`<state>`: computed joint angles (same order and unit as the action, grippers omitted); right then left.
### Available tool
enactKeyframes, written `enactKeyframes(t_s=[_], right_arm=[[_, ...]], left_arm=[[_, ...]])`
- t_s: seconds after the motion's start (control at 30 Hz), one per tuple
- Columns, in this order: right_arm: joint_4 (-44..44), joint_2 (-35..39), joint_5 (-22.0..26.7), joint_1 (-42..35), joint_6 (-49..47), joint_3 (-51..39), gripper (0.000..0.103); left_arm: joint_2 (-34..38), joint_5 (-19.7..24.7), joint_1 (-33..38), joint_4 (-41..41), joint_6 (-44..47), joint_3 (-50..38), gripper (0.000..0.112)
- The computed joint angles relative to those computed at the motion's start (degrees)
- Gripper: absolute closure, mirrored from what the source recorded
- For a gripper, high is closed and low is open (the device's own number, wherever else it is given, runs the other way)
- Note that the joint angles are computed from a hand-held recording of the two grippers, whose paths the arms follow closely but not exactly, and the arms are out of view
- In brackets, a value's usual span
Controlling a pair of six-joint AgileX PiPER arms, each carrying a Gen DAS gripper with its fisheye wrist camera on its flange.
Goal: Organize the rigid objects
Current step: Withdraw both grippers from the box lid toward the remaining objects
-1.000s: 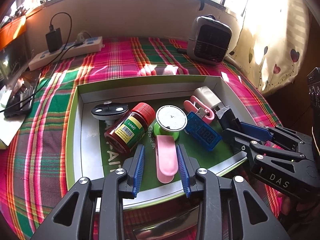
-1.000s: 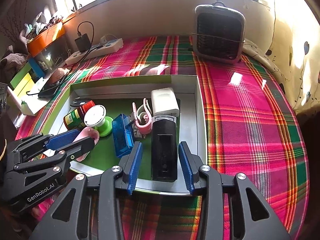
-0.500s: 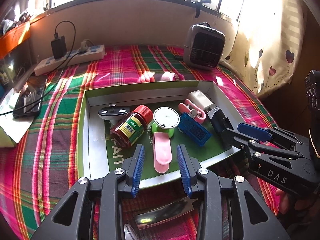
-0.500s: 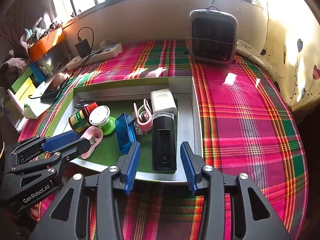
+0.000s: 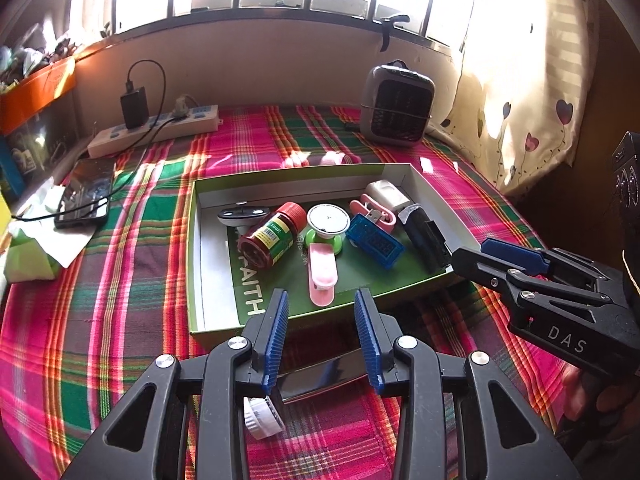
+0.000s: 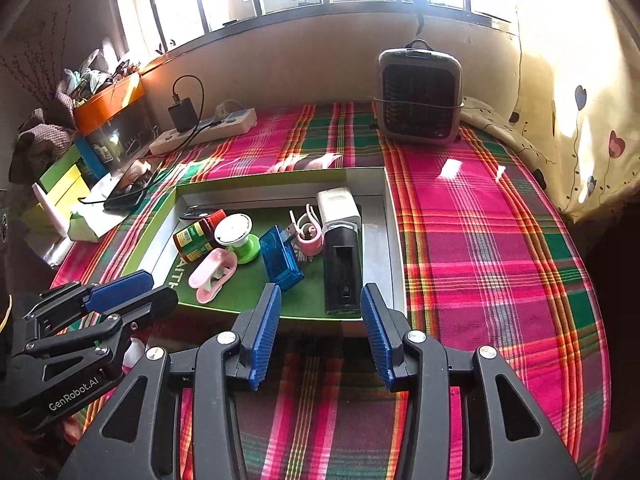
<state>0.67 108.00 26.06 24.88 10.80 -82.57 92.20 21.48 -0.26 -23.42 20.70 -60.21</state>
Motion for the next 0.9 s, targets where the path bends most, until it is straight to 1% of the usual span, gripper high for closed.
enactKeyframes(t_s=[0.07,0.17,0.27,0.3,0.4,0.47,0.6,0.7,0.9], right_arm=[[-0.1,-1.2,-0.9,0.3,0.3,1.6,0.060],[-1.1,-3.1,-2.4,0.8,1.8,4.3,0.060],[-2.2,-4.6,-3.8,1.5,3.0,6.7,0.060],[-1.8,-5.2,-4.3,1.7,2.7,7.6,0.060],[0.1,-6.2,-5.5,2.2,1.1,9.6,0.060],[0.9,-6.7,-5.9,2.5,0.4,10.6,0.060],[3.7,-7.5,-7.3,3.1,-2.4,12.7,0.060],[6.9,-7.0,-7.0,3.4,-5.6,12.7,0.060],[10.0,-6.2,-6.6,4.7,-9.7,12.5,0.060]], left_arm=[[-1.3,0.1,0.7,-3.1,2.9,1.4,0.079],[-3.5,-1.3,0.9,-2.9,2.9,4.1,0.079],[-5.1,-0.5,2.4,-8.2,7.9,6.0,0.079],[-5.7,-0.5,2.8,-8.7,8.3,6.8,0.079],[-7.5,-0.7,4.1,-10.6,10.5,9.1,0.079],[-8.6,-0.5,5.9,-13.8,13.8,10.8,0.079],[-9.5,0.3,9.5,-17.5,17.0,12.5,0.079],[-9.7,1.5,12.2,-21.5,21.3,13.4,0.079],[-8.9,3.4,16.0,-25.3,25.9,14.6,0.079]])
